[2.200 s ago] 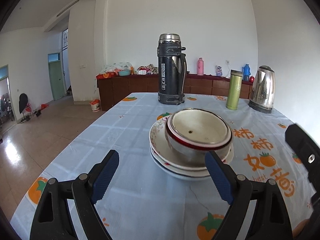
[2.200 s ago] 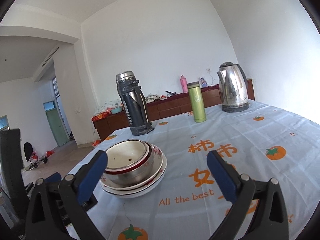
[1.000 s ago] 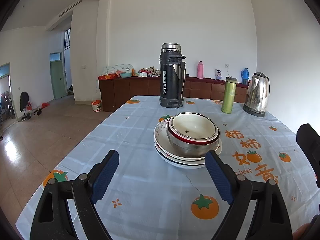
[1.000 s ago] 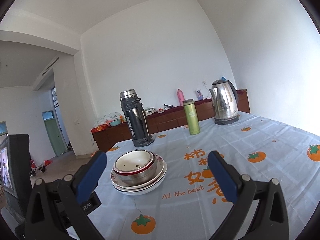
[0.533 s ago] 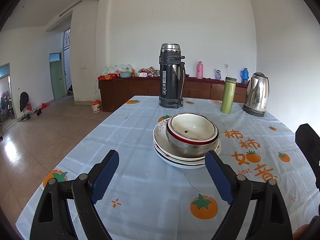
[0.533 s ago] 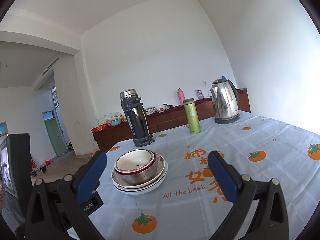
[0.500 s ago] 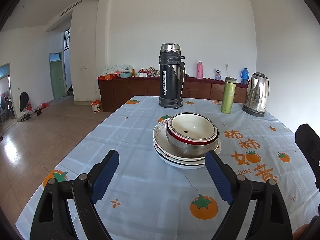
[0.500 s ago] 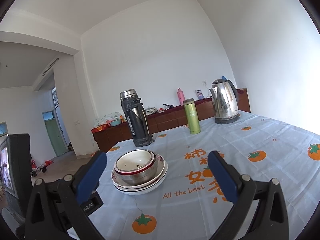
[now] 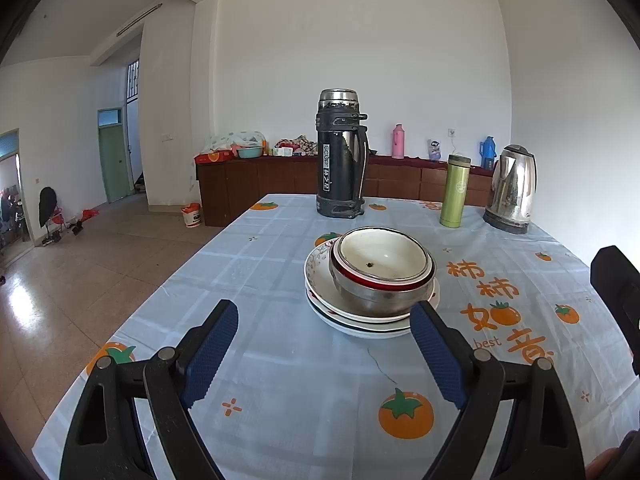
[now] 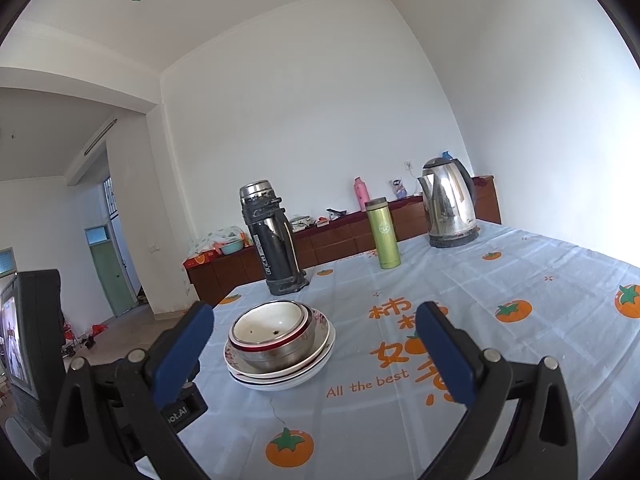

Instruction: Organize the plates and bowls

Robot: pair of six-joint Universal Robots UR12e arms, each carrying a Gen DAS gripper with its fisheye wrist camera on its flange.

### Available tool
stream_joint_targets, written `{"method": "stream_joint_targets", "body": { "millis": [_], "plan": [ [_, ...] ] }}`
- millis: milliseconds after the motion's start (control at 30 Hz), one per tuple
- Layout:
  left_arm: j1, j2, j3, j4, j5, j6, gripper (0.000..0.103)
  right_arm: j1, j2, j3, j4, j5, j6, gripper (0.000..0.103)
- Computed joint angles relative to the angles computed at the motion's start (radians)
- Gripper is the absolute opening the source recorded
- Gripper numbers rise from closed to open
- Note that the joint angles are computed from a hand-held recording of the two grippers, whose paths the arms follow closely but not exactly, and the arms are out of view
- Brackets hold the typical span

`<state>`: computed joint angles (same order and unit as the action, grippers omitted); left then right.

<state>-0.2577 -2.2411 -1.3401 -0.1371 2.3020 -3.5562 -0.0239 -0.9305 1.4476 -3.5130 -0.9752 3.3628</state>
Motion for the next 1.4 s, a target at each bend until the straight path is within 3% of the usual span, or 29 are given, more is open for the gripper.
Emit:
{"method": "stream_joint_targets", "body": {
  "millis": [833,1033,1167,1400],
  "plan": [
    [-0.008,-0.011,0.009,0.034,0.034,0.046,0.090,0.001,-0.001,0.004,-0.013,-0.007,0.004,0.103],
    [-0.011,-0.015,0.018,0.014,0.064,0.023,0.089,0.001,-0.001,0.004,-0.014,-0.012,0.008,0.103],
    [-0.002,-0.003,0.004,0.000,0.025,-0.013,0.089,0.002,0.000,0.002,-0.010,-0.016,0.014,0.103],
    [-0.002,-0.001,0.004,-0.016,0.028,-0.022,0.089,0.001,-0.001,0.003,-0.004,-0.016,0.007,0.103]
  ]
}}
